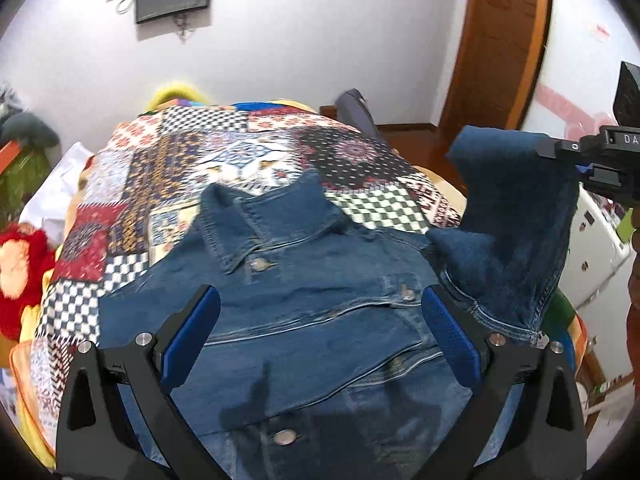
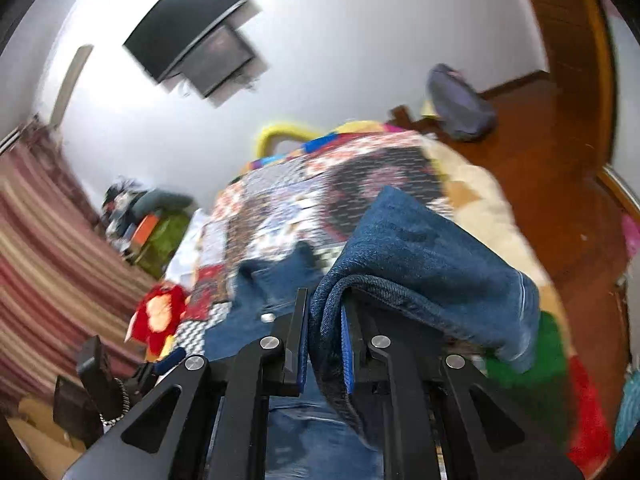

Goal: Fold large clothes

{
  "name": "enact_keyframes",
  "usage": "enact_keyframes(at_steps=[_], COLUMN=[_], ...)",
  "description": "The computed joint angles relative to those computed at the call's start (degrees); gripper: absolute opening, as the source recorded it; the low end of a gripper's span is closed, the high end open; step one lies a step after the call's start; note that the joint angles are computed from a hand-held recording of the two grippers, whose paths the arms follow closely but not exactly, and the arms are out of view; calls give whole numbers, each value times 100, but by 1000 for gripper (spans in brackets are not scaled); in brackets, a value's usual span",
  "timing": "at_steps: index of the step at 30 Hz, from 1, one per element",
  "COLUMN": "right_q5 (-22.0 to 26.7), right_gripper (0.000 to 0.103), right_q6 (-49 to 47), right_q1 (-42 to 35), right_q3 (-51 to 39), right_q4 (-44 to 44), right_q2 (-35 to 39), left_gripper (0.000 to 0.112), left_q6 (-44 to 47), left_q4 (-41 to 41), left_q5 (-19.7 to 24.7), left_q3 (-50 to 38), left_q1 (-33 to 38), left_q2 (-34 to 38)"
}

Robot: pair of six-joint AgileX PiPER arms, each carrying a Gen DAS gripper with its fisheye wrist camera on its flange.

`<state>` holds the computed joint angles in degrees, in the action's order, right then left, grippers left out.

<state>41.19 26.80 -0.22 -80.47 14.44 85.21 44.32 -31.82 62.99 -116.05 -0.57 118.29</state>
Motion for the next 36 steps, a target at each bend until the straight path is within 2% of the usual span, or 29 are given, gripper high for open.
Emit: enact_keyframes(at_steps=[3, 6, 11, 15, 18, 26, 31, 36], right_q5=[65, 328, 1266, 1734, 1922, 2401, 2275, 1880], right_gripper=[11, 11, 10, 11, 11, 11, 11, 11], right_q6=[315, 395, 478, 432, 213, -319, -594, -764], right_q1=[589, 1035, 1751, 2074, 2124, 2009, 2135, 1980], right_q3=[-789, -1708, -3459, -3984, -3877, -3015, -2359, -1515], right_q4=[-287, -245, -99, 96, 255, 959, 858, 816], right_q2=[700, 1581, 3264, 4007, 4131, 3816, 3249, 2340], left_gripper=[101, 101, 101, 101, 101, 101, 101, 101], left_q6=[25, 53, 217, 275, 327, 579, 730, 797], left_q4=[-72, -151, -231, -256, -214, -194, -141, -150], left_q5=[102, 229, 253, 308, 273, 55, -99, -131], left_q3=[-94, -163, -88, -86, 10, 588, 878, 955], left_q1=[278, 564, 983, 1212, 1290, 1290, 1196, 1083], left_q2=[54, 92, 52, 82, 69, -253, -476, -624])
